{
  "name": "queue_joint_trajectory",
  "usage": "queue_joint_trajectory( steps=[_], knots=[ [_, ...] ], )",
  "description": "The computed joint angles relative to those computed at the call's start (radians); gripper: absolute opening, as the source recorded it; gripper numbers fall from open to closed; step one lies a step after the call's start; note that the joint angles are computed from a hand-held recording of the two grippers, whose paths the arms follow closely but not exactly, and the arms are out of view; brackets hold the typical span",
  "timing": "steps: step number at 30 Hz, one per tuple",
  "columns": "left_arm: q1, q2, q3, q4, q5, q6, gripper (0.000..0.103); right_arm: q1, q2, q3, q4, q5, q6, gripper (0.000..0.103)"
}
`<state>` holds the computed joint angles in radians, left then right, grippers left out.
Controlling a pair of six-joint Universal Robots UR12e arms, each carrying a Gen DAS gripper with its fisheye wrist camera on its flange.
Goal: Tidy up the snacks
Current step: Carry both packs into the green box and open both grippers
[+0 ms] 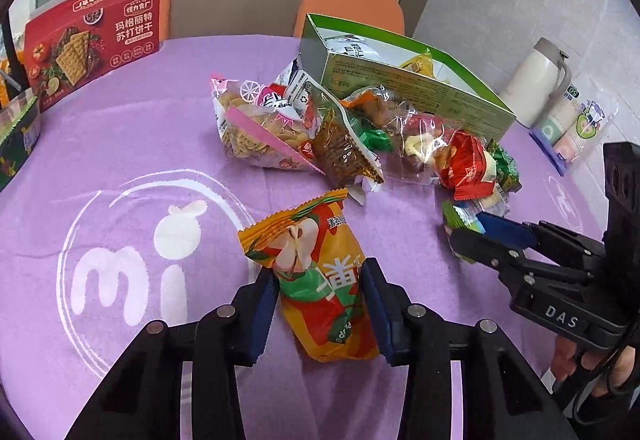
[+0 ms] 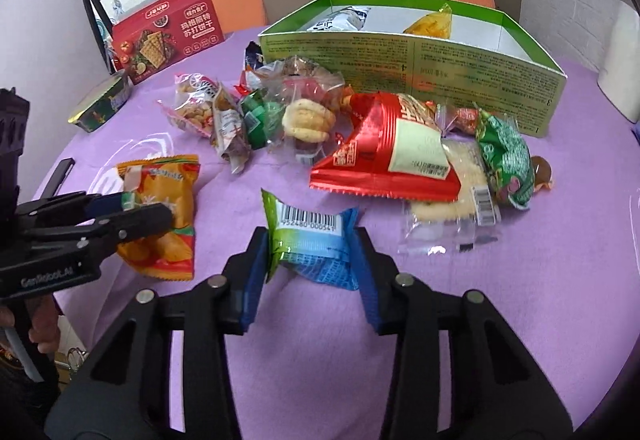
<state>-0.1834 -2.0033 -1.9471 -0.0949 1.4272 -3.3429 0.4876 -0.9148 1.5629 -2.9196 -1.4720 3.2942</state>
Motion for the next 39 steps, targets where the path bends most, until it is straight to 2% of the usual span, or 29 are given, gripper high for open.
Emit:
queue_joint_trajectory(
  steps=[3, 4, 7, 9, 13, 14, 16, 17, 18, 20, 24, 32, 36, 39],
  knots=[
    [0.000, 0.004, -0.008, 0.003, -0.020, 0.011, 0.043, -0.001, -0.010, 0.021, -0.023, 0.004, -0.003, 0.054],
    [-0.004, 0.004, -0.007, -0.003, -0.013, 0.017, 0.043, -0.002, -0.009, 0.022, -0.028, 0.005, -0.002, 0.061],
    [-0.014, 0.001, 0.003, -0.021, 0.002, 0.025, 0.047, 0.003, -0.002, 0.008, -0.004, -0.021, 0.009, 0.070],
    [-0.018, 0.001, 0.005, -0.029, 0.006, 0.027, 0.051, 0.004, 0.001, 0.004, 0.002, -0.017, 0.000, 0.073],
    [-0.019, 0.001, 0.006, -0.035, 0.009, 0.030, 0.053, 0.014, 0.005, 0.003, -0.005, -0.051, -0.035, 0.073],
    [-0.019, 0.000, 0.006, -0.035, 0.009, 0.033, 0.053, 0.017, 0.007, 0.002, -0.007, -0.063, -0.043, 0.072],
    [-0.019, 0.000, 0.005, -0.032, 0.010, 0.038, 0.052, 0.030, 0.011, 0.000, -0.013, -0.126, -0.067, 0.057],
    [-0.020, 0.000, 0.004, -0.031, 0.011, 0.040, 0.052, 0.031, 0.012, 0.001, -0.020, -0.133, -0.074, 0.054],
    [-0.022, -0.001, 0.004, -0.029, 0.018, 0.043, 0.049, 0.028, 0.011, 0.008, -0.042, -0.120, -0.066, 0.038],
    [-0.025, -0.002, 0.003, -0.018, 0.027, 0.052, 0.042, 0.017, 0.006, 0.018, -0.055, -0.074, -0.031, 0.037],
    [-0.009, 0.007, -0.014, 0.029, -0.042, 0.021, 0.025, -0.001, -0.013, 0.044, -0.079, -0.006, 0.021, 0.035],
    [-0.020, 0.036, -0.012, 0.077, -0.047, 0.052, 0.017, -0.015, -0.057, 0.091, -0.202, 0.060, 0.037, 0.034],
    [-0.025, 0.048, 0.011, 0.121, -0.062, 0.078, 0.017, -0.025, -0.068, 0.089, -0.267, 0.057, 0.045, 0.034],
    [-0.030, 0.045, 0.051, 0.137, -0.070, 0.096, 0.017, -0.030, -0.069, 0.068, -0.289, 0.010, 0.032, 0.034]
  ],
)
